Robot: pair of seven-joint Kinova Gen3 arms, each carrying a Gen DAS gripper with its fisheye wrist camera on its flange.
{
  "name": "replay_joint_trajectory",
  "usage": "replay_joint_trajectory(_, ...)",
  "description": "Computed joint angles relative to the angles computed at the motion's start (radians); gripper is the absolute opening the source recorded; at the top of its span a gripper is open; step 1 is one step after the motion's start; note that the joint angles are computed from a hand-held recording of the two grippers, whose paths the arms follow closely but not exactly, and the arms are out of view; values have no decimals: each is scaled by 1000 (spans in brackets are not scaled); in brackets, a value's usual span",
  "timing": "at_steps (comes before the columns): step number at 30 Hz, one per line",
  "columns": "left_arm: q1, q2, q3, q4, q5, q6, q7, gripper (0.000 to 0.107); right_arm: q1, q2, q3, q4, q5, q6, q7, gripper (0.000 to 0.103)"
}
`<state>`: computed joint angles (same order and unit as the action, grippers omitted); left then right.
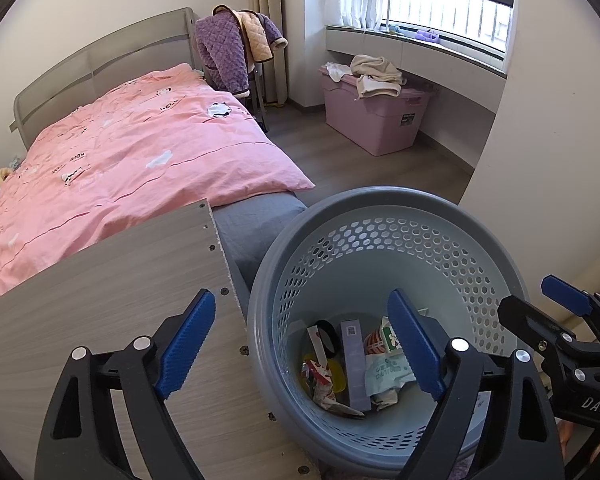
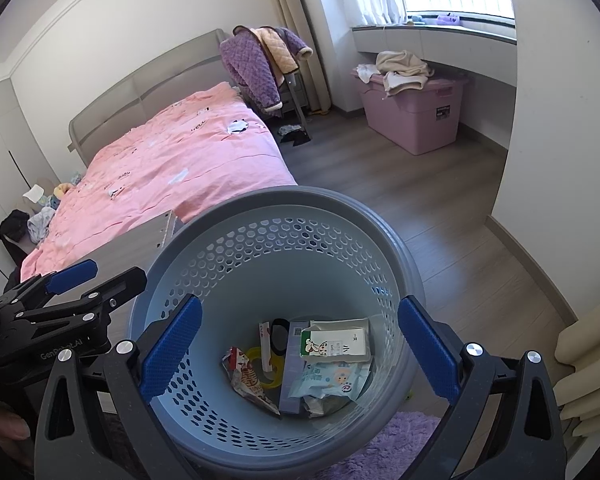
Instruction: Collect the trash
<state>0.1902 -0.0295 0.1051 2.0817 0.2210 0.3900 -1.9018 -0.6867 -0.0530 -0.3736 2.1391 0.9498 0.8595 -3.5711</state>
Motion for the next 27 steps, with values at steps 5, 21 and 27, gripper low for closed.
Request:
replay_joint_trajectory(5, -3, 3, -4, -3, 20, 9, -20, 84, -1, 1, 1, -1, -2, 1, 2, 97)
replay_joint_trajectory(21, 2, 1, 10, 4, -53, -11, 46, 84, 1, -2, 0, 3, 1, -2, -1, 97)
replay_joint_trajectory(27, 8, -1, 12, 6, -78, -12, 74, 84, 2, -2, 0, 3, -1, -3, 0, 97)
